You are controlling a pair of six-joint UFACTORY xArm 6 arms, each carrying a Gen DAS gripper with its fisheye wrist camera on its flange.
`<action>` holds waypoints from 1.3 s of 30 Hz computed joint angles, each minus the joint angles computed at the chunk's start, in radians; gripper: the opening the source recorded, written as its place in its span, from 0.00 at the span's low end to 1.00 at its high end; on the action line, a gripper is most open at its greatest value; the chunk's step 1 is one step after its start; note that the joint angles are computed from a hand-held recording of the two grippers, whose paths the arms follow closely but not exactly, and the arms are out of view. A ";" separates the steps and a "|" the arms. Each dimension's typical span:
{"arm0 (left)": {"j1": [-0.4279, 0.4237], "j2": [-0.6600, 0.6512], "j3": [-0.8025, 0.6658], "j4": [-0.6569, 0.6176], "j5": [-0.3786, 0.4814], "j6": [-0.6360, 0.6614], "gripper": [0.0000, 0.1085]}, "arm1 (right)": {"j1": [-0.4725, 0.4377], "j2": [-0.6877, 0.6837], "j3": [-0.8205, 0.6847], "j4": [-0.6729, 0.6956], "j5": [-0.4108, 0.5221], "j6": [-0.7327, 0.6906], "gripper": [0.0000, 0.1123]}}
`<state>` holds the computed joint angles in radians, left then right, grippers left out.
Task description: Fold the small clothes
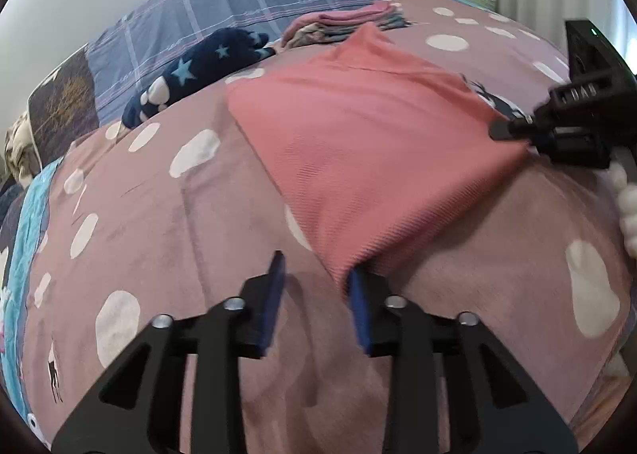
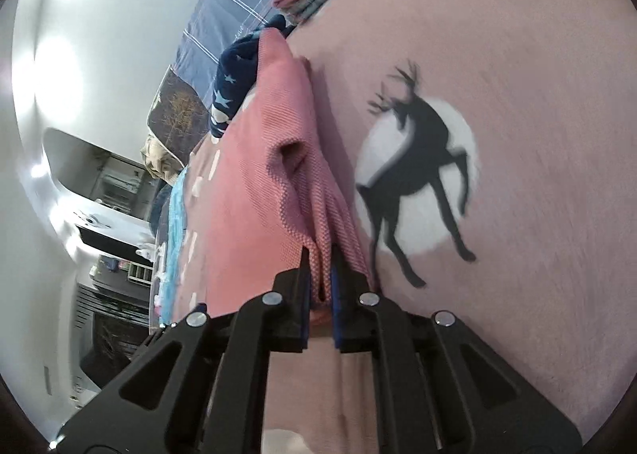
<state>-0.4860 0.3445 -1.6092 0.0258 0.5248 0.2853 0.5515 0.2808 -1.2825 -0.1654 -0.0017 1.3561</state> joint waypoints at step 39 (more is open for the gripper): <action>0.067 0.337 -0.553 -0.397 0.278 0.130 0.30 | -0.045 0.299 -0.653 -0.097 0.575 -0.472 0.26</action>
